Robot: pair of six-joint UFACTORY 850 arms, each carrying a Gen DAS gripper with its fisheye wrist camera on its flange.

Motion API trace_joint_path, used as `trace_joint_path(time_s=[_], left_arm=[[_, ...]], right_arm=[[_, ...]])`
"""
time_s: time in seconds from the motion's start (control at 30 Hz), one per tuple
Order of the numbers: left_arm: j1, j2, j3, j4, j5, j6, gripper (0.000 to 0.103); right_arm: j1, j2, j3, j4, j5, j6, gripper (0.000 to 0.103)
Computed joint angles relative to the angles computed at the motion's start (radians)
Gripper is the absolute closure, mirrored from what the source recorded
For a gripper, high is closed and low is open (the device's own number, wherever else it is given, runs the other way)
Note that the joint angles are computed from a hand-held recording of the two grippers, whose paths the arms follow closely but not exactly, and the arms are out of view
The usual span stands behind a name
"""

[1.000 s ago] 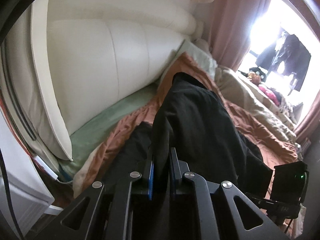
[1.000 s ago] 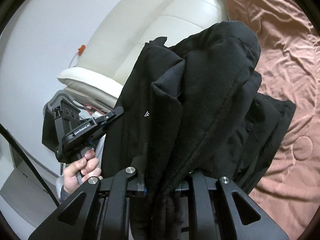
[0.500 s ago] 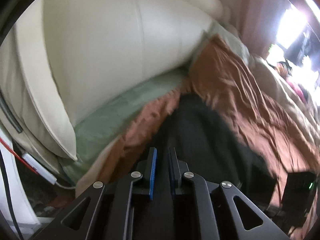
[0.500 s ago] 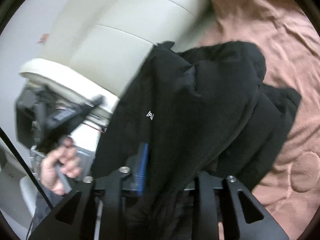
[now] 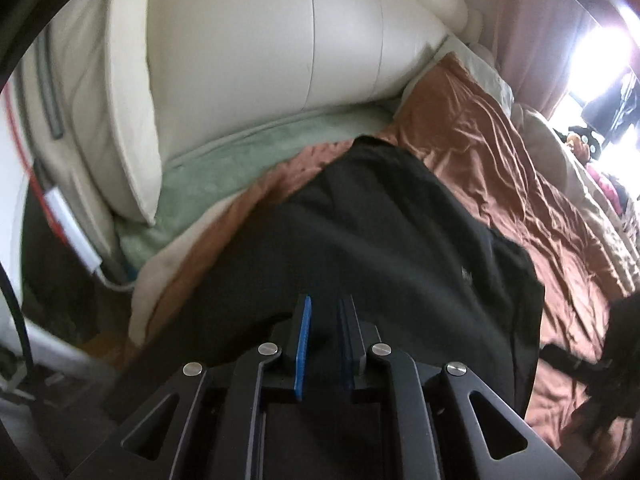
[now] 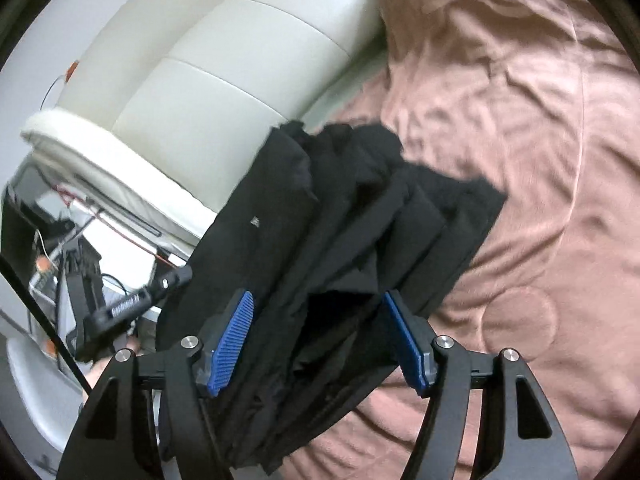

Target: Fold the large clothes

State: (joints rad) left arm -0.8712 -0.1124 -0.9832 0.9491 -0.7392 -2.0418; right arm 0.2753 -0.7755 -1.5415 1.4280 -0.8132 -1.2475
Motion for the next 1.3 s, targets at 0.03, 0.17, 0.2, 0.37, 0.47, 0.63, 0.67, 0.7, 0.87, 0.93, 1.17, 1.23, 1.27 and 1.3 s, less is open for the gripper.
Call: trace_joint_path(time_s=[0.03,0.17,0.2,0.37,0.47,0.63,0.67,0.7,0.87,0.93,1.17,1.23,1.27,1.3], left_arm=[[-0.017,-0.004,-0.001,-0.001,-0.011,-0.005,0.084],[-0.09,-0.027,-0.018,0.015,-0.09,-0.065,0.062],[-0.106,-0.031,-0.021,0.019,-0.108,-0.083,0.059],[-0.157,-0.058,-0.03,0.022,-0.176,-0.147,0.051],[-0.177,-0.08,-0.038,0.023,-0.207,-0.171,0.051],[-0.193,-0.109,-0.041,0.028,-0.212,-0.182,0.047],[-0.194,-0.12,-0.048,0.018,-0.213,-0.163,0.046],[-0.195,-0.129,-0.055,0.007,-0.216,-0.145,0.046],[-0.209,-0.117,-0.06,-0.017,-0.197,-0.145,0.043],[-0.219,-0.11,-0.065,-0.028,-0.213,-0.142,0.043],[-0.268,-0.085,-0.084,-0.029,-0.242,-0.201,0.043],[-0.286,-0.083,-0.103,-0.031,-0.262,-0.199,0.04],[-0.295,-0.083,-0.111,-0.03,-0.272,-0.201,0.035],[-0.305,-0.082,-0.121,-0.028,-0.286,-0.206,0.028]], right_arm=[[0.008,0.013,0.0,-0.009,0.026,0.003,0.038],[0.028,0.017,-0.034,-0.059,0.055,0.052,0.038],[0.038,0.012,-0.051,-0.073,0.071,0.065,0.038],[0.063,-0.056,-0.146,-0.168,0.128,0.136,0.038],[0.067,-0.094,-0.187,-0.242,0.183,0.223,0.038],[0.067,-0.119,-0.17,-0.252,0.205,0.193,0.038],[0.069,-0.111,-0.155,-0.269,0.231,0.204,0.038],[0.068,-0.109,-0.153,-0.295,0.234,0.239,0.038],[0.061,-0.051,-0.105,-0.357,0.253,0.305,0.038],[0.053,-0.017,-0.072,-0.35,0.242,0.277,0.038],[0.02,0.152,0.09,-0.332,0.237,0.172,0.038],[0.008,0.207,0.134,-0.344,0.229,0.164,0.038],[0.003,0.234,0.156,-0.355,0.229,0.166,0.038],[-0.003,0.266,0.182,-0.364,0.229,0.163,0.038]])
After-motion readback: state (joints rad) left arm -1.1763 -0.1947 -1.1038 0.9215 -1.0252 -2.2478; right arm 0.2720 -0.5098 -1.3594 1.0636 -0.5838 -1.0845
